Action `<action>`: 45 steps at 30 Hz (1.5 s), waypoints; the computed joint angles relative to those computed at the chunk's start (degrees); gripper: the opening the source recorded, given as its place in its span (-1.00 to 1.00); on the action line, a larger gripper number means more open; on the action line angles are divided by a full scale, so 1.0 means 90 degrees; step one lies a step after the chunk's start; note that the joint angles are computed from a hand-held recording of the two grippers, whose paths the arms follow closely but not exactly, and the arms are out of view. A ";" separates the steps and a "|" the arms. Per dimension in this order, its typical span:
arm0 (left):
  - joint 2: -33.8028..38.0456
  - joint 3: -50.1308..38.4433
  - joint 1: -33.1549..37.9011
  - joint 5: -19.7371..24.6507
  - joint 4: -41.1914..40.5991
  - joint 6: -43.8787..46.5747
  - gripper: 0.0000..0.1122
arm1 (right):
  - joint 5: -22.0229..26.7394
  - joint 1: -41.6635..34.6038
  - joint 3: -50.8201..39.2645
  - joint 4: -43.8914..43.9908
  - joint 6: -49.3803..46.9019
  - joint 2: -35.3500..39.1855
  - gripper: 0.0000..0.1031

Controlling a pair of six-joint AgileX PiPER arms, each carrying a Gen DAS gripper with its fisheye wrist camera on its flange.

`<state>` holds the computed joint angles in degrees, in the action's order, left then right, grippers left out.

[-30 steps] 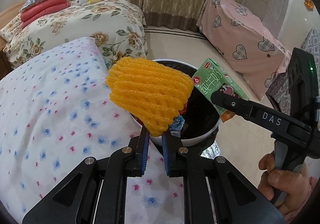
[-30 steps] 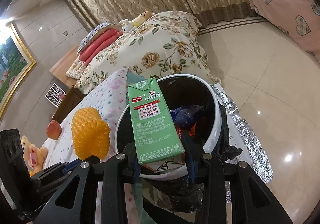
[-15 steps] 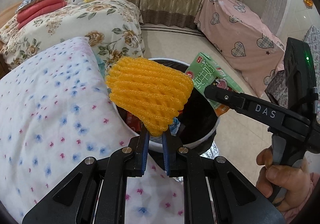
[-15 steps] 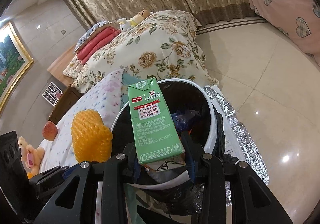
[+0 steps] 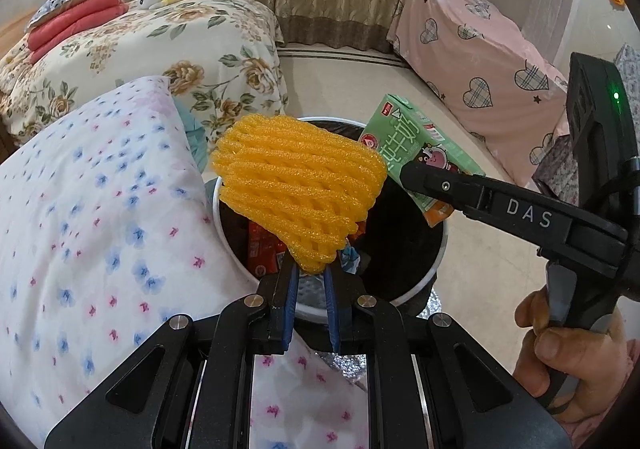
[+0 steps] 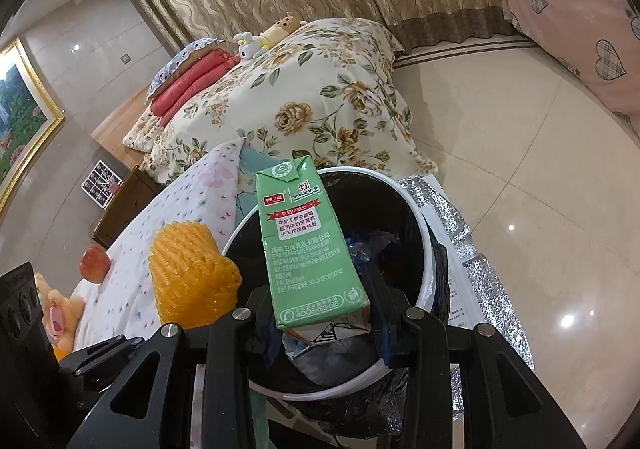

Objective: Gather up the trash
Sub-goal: 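Lower the foam net and milk carton into the bin, then open both grippers to release the net and carton into the bin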

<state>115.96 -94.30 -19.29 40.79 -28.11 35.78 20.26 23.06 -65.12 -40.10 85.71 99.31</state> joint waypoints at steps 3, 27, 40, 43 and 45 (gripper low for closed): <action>0.0077 -0.0089 -0.0011 0.0034 0.0101 -0.0110 -0.79 | -0.0010 -0.0017 -0.0028 0.0027 -0.0035 0.0024 -0.29; 0.0406 -0.0609 -0.0052 0.0311 0.0367 -0.0472 -0.78 | -0.0051 -0.0180 -0.0265 0.0601 -0.0689 0.0232 -0.28; 0.0074 -0.0165 0.0032 -0.0055 0.0423 -0.0466 -0.02 | -0.0182 -0.0214 -0.0126 0.0550 -0.0513 0.0157 0.12; -0.0081 0.0057 0.0189 -0.0114 0.0297 -0.0337 0.01 | -0.0175 -0.0150 -0.0040 0.0302 -0.0183 0.0052 0.21; -0.0200 0.0253 0.0356 -0.0142 0.0086 -0.0189 0.04 | -0.0162 -0.0113 -0.0066 0.0301 -0.0140 0.0012 0.32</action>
<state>114.16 -92.02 -16.08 39.52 -27.33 34.08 18.80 22.05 -65.71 -37.39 84.46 99.42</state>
